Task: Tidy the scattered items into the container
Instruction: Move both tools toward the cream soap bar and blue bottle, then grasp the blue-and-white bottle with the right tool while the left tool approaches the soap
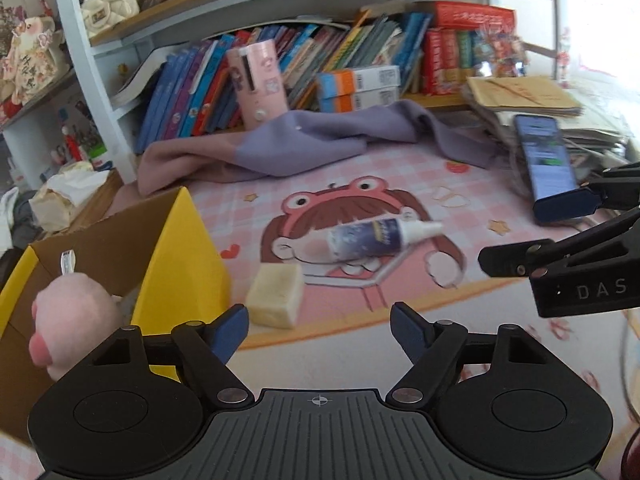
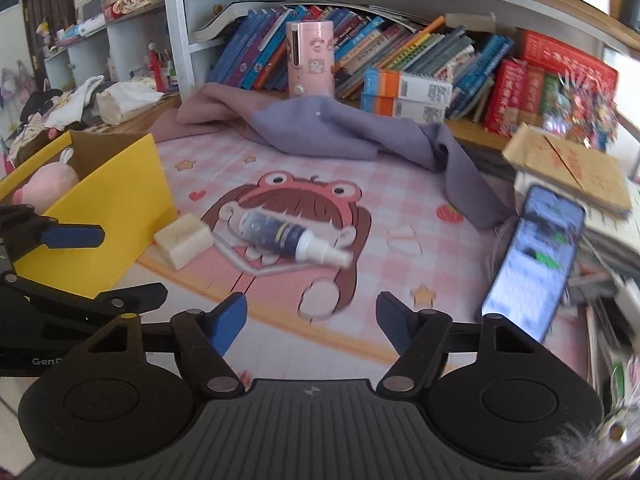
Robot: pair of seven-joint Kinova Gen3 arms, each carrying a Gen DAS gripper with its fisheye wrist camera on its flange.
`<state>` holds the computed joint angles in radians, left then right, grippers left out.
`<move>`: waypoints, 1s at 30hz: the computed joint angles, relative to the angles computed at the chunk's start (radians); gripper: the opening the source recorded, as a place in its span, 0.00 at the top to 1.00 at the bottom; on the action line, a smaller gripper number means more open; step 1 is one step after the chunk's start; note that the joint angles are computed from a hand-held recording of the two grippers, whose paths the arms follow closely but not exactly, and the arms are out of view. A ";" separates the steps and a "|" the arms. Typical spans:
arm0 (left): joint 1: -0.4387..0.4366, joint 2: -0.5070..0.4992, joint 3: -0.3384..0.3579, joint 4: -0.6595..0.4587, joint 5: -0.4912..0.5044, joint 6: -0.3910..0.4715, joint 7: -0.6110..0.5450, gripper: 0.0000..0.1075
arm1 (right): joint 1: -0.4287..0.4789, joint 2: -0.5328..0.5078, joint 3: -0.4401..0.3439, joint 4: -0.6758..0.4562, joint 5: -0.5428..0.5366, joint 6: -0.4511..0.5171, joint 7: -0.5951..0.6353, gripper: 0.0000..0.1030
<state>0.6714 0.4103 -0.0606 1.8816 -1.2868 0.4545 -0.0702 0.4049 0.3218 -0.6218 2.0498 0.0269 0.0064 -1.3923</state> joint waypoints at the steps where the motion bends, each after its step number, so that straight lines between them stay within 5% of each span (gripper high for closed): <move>1: -0.009 0.012 0.004 -0.017 0.016 0.009 -0.017 0.27 | -0.003 0.018 0.001 -0.018 0.008 0.001 0.008 0.36; 12: -0.047 0.140 -0.011 -0.196 0.258 0.065 -0.294 0.37 | 0.030 0.219 -0.080 -0.241 -0.013 0.116 0.191 0.43; 18: -0.037 0.201 -0.058 -0.278 0.365 0.098 -0.385 0.39 | -0.041 0.319 -0.049 -0.424 0.006 0.305 0.359 0.53; 30: -0.048 0.257 -0.102 -0.358 0.557 0.095 -0.584 0.40 | -0.158 0.425 0.053 -0.651 -0.077 0.522 0.539 0.54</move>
